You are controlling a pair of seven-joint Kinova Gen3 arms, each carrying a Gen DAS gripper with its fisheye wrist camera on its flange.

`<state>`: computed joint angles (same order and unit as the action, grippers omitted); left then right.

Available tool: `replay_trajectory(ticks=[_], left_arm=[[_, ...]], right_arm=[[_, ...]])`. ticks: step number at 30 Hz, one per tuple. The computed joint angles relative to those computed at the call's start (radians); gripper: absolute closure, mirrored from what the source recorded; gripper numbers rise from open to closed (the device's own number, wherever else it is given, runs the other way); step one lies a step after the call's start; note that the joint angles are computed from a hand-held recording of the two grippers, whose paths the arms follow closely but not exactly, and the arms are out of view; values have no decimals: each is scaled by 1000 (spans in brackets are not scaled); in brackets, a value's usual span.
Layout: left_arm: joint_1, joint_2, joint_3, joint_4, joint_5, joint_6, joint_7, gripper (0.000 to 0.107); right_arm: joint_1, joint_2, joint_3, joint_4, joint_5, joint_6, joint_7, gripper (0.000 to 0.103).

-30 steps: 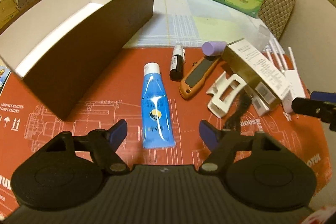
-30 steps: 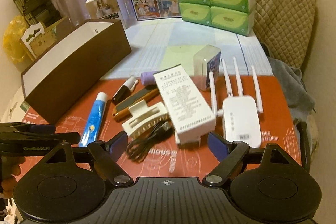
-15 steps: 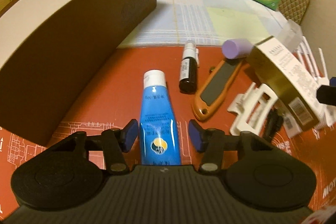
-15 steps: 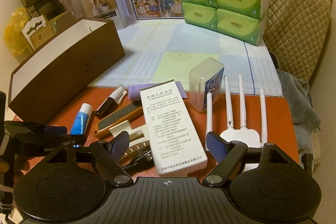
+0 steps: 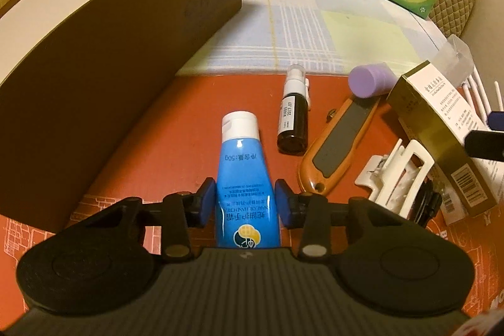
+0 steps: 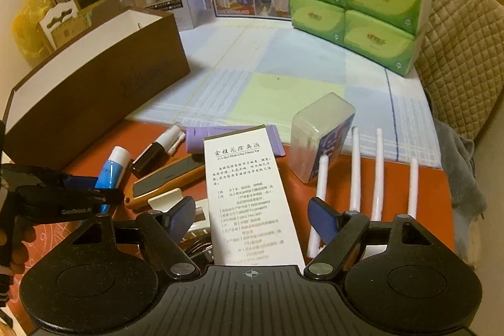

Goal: Organize rigid objects
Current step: 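Close the left tool on the blue tube while the right tool grasps the white medicine box, then carry the blue tube with the left tool while the right tool carries the medicine box into the brown box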

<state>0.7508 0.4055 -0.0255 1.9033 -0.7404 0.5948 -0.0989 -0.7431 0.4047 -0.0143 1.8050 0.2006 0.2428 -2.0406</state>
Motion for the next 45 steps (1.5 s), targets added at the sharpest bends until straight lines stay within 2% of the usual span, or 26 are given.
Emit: replay_trajectory(ticks=[4,10,15,20,25,32,38,45], left_arm=[[28,-2,-2,-9,-26,41,23,72],[29,-3,23,-21,-35,85,43,72],[1,-5,45,-16,16,89,38,72],[-9,-2,45,-25,55,95,40,72],[4,21,35,-54,50,125,50,72],[15,26,33,-66,30,152,43,74],[41,-13,47,-51,-5,182,80,75],[40,-85,94,-38,-33,239,101,75]], right_arm=[[32,19,-37,-26,-7,18,44,31],[41,49,-48,-61,-12,44,94,35],[54,72,-63,-93,-21,79,139,46],[39,74,-47,-81,-8,53,161,47],[33,61,-39,-52,-7,12,188,47],[69,42,-73,-28,-40,-24,233,47],[76,20,-85,-6,-77,-49,254,47],[62,-9,-101,4,-110,-57,259,47]])
